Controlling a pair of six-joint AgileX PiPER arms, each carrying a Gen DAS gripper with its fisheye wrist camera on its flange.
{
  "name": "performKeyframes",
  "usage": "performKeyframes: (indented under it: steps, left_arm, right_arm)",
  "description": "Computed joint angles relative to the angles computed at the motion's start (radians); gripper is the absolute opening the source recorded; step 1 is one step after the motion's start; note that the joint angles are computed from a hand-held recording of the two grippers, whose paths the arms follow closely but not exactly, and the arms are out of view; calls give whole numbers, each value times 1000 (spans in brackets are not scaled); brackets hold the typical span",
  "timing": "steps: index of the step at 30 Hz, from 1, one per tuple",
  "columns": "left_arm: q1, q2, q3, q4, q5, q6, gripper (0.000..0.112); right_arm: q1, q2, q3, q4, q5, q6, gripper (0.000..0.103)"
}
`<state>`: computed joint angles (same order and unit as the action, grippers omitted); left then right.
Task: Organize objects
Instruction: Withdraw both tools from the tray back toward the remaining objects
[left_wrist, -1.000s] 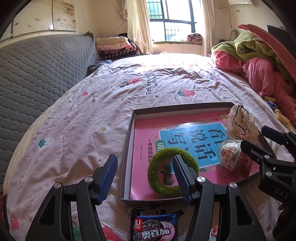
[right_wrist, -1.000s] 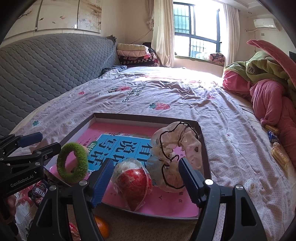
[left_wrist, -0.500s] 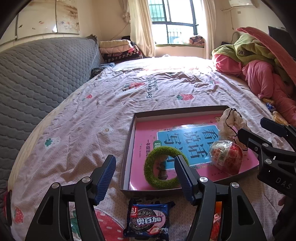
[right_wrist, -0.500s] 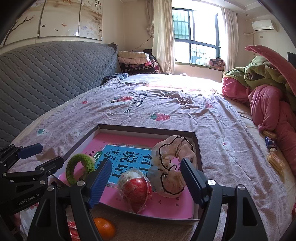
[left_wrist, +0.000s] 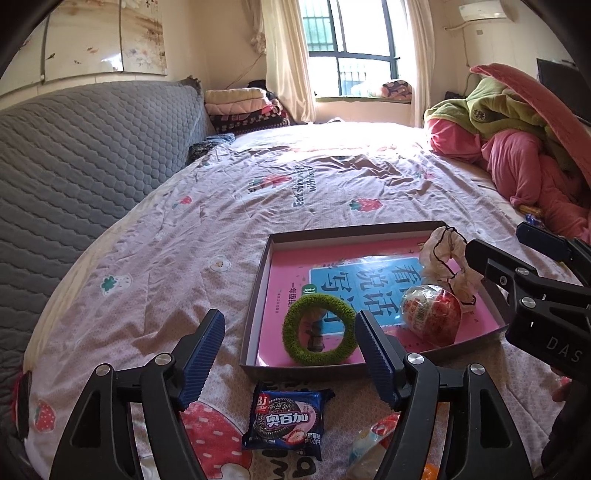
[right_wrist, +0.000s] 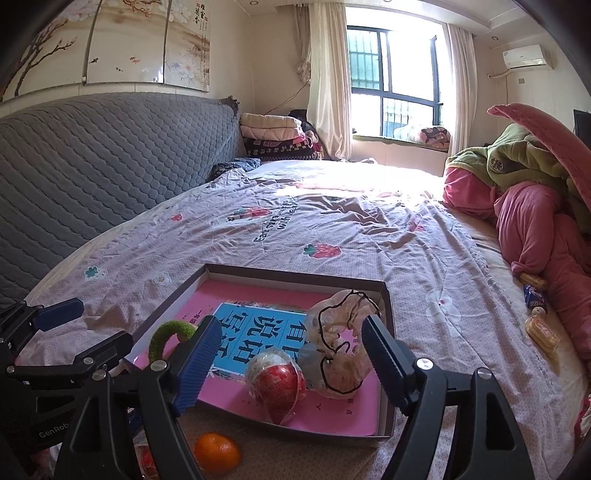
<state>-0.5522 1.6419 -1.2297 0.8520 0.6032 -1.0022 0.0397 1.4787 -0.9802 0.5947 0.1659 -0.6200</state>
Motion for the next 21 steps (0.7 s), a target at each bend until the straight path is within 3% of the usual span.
performKeyframes:
  steps: [7,21]
  left_arm:
    - [-18,-48,28,-5,24,-21,75]
    - [-66,-148,87,10,79,-33,76]
  right_arm:
    - [-12,-42,1,-62,25,59,85]
    - [-25,-166,59,-7,52,4,86]
